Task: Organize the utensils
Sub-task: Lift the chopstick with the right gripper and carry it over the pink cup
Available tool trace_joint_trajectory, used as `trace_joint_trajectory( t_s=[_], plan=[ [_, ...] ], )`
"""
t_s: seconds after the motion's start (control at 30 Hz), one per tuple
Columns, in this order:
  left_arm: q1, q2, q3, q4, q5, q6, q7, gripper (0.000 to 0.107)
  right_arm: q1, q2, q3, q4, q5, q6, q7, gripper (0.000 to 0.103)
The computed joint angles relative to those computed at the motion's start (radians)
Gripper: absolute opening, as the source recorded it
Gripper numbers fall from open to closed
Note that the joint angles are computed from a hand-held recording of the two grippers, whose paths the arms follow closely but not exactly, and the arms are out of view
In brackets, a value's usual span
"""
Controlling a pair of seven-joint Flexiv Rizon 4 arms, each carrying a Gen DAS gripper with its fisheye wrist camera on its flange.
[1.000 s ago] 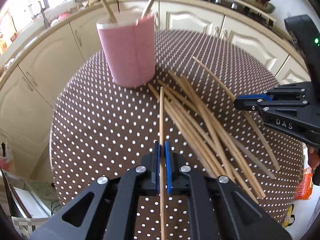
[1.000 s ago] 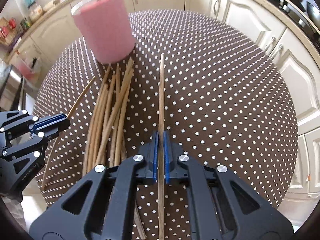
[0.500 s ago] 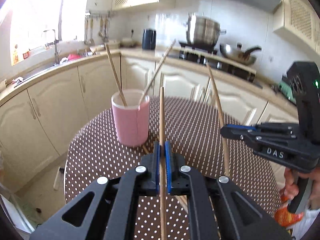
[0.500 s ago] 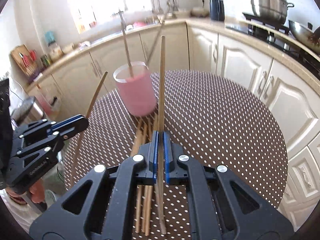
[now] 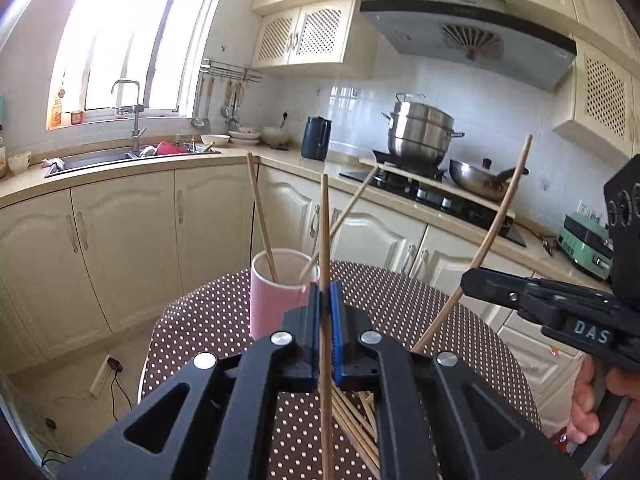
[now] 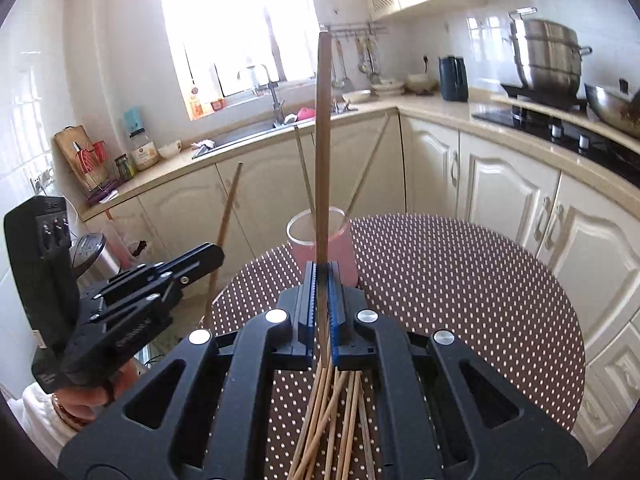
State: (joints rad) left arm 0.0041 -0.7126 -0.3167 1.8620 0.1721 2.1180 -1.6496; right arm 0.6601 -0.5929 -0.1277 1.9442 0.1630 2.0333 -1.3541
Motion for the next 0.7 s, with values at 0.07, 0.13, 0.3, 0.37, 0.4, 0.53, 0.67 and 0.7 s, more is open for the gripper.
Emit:
trace_joint_trajectory(
  t_s=[0.07, 0.13, 0.3, 0.37, 0.4, 0.53, 0.67, 0.7],
  plan=[
    [0.000, -0.010, 0.001, -0.016, -0.004, 0.013, -0.004, 0.005, 0.008, -0.005, -0.008, -0.016, 0.002, 0.000, -0.003, 0.006],
    [-0.003, -0.017, 0.005, -0.033, -0.007, 0.018, -0.005, 0.005, 0.012, -0.013, -0.016, -0.037, 0.002, -0.005, -0.003, 0.006],
    [0.009, -0.051, -0.008, -0.099, 0.009, 0.048, -0.022, 0.005, 0.014, -0.038, -0.027, -0.086, -0.008, -0.015, 0.004, 0.006],
    [0.018, -0.066, -0.015, -0.128, 0.019, 0.059, -0.035, 0.005, 0.037, -0.047, -0.055, -0.103, 0.003, -0.016, -0.002, 0.006],
    [0.022, -0.075, -0.019, -0.147, 0.025, 0.063, -0.040, 0.005, 0.034, -0.052, -0.053, -0.114, 0.002, -0.013, 0.000, 0.006],
    [0.044, -0.116, -0.041, -0.229, 0.050, 0.070, -0.076, 0.005, 0.018, -0.067, -0.050, -0.158, -0.002, -0.004, 0.004, 0.006],
    [0.030, -0.162, -0.036, -0.321, 0.047, 0.069, -0.094, 0.005, 0.020, -0.094, -0.068, -0.218, 0.007, -0.003, 0.010, 0.006],
    [0.027, -0.176, -0.037, -0.346, 0.045, 0.069, -0.099, 0.005, 0.012, -0.098, -0.063, -0.231, 0.001, -0.008, 0.011, 0.006]
  ],
)
